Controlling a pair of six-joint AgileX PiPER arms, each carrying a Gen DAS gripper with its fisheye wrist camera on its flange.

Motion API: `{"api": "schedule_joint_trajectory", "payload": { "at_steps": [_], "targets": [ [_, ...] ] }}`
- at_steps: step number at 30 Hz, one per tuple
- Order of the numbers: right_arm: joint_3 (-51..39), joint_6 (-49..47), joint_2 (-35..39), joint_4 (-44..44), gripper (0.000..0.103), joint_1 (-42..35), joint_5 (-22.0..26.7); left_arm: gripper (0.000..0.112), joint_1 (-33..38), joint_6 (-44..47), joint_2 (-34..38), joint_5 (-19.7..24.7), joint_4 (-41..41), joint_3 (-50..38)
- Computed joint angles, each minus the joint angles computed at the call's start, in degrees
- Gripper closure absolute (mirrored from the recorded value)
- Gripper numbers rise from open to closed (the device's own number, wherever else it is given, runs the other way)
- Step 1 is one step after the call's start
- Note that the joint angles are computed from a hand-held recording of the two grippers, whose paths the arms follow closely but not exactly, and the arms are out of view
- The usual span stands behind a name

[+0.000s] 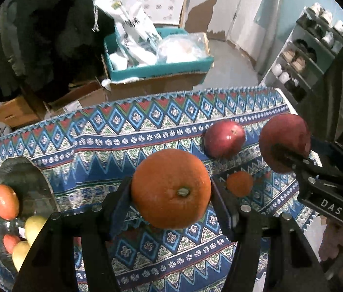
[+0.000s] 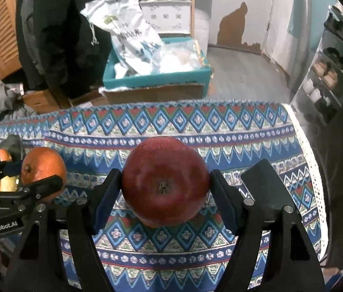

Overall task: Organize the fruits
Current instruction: 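Grasp an orange with the left tool while the right tool grasps a red apple, then lift the orange and red apple and carry them over the bowl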

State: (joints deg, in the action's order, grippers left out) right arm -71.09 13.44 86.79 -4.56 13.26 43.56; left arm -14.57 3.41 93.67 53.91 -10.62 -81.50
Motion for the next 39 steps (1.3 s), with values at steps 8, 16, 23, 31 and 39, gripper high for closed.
{"api": "schedule_joint_trajectory", "payload": {
  "at_steps": [8,16,23,31,39],
  "targets": [
    [-2.89,0.08,-2.03,1.21,0.029,1.90,1.13,0.048,3.09,1.46,-4.52,2.47,-2.29,-0.99],
    [-5.52,1.99,-3.86,0.06,0.029,4.82,2.36,0.048,6.98,4.50,-9.49,4.24,-4.68,-0.68],
    [-8.05,4.08,-5.21,-2.10,0.029,7.96,3.78,0.048,10.06,5.53,-12.60,5.06,-4.37,-0.29],
    [-10.48,6.39,-6.27,-4.74,0.029,11.64,5.41,0.048,13.98,6.91,-14.72,6.40,-5.60,-0.09],
    [-13.30,8.23,-5.77,-6.72,0.029,15.06,6.71,0.048,17.59,9.48,-16.60,7.05,-7.23,0.18]
  ]
}}
